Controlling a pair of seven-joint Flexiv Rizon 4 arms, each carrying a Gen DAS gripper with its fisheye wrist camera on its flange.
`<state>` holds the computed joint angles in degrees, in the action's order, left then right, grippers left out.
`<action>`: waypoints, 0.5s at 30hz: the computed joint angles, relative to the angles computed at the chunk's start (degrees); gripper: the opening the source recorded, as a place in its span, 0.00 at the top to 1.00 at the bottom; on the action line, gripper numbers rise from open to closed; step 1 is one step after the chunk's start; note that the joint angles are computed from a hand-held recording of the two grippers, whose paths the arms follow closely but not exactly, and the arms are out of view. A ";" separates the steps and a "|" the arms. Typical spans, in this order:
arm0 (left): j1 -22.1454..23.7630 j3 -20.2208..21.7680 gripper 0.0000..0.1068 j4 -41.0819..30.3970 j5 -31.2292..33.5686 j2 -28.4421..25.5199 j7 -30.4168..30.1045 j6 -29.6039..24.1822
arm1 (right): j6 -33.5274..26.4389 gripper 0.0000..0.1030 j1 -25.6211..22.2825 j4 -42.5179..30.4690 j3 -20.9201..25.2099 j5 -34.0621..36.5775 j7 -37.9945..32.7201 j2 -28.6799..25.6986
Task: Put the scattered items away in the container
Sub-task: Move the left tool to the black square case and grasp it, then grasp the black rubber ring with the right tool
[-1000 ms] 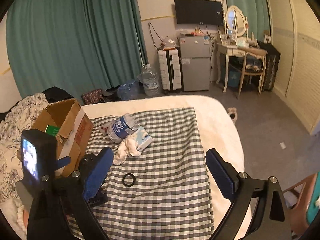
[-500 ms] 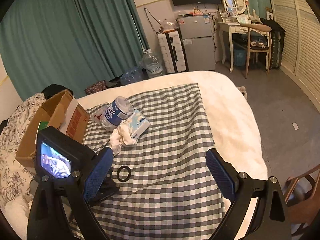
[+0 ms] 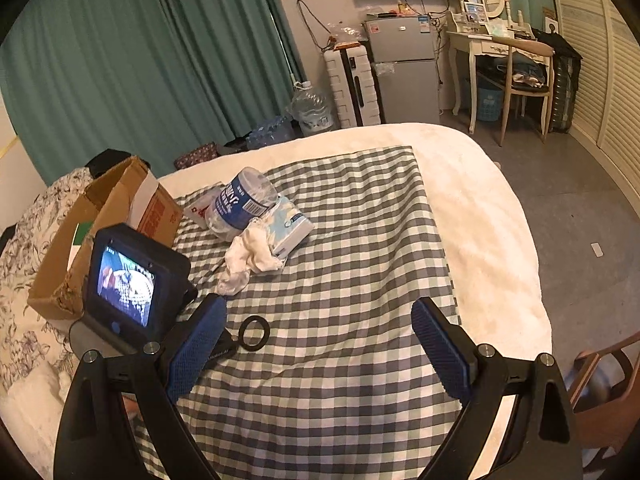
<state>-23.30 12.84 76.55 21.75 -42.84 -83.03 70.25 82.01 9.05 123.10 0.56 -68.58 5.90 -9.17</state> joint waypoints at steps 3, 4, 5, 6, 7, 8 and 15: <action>2.85 -3.83 0.12 -0.02 -3.06 -0.20 3.69 -1.26 | -0.28 0.09 0.23 -0.09 0.26 0.37 -0.45 -0.18; 4.56 -6.02 0.22 0.25 -5.71 -0.06 5.03 -2.30 | -0.65 0.09 0.42 -0.17 0.47 1.02 -1.09 -0.30; 5.35 -6.83 0.29 0.21 -7.91 0.01 4.80 -3.22 | -0.94 0.09 0.62 -0.24 0.61 1.61 -1.69 -0.39; 5.35 -6.49 0.50 -0.15 -9.34 0.05 3.58 -4.38 | -1.20 0.09 0.83 -0.29 0.75 2.29 -2.37 -0.49; 4.98 -5.55 0.61 -0.84 -9.77 -0.09 2.22 -5.25 | -1.43 0.09 1.06 -0.36 0.83 2.86 -2.95 -0.60; 5.66 -6.03 0.62 -1.20 -10.83 -0.15 2.07 -5.77 | -1.54 0.09 1.29 -0.45 0.80 3.21 -3.34 -0.74; 5.79 -6.40 0.75 -0.55 -11.88 0.42 1.62 -4.81 | -1.54 0.09 2.53 -0.60 0.39 5.96 -5.60 -1.61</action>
<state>-17.50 6.45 76.00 9.86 -42.42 -81.42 65.44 80.47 11.58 122.49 0.95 -62.62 0.30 -10.78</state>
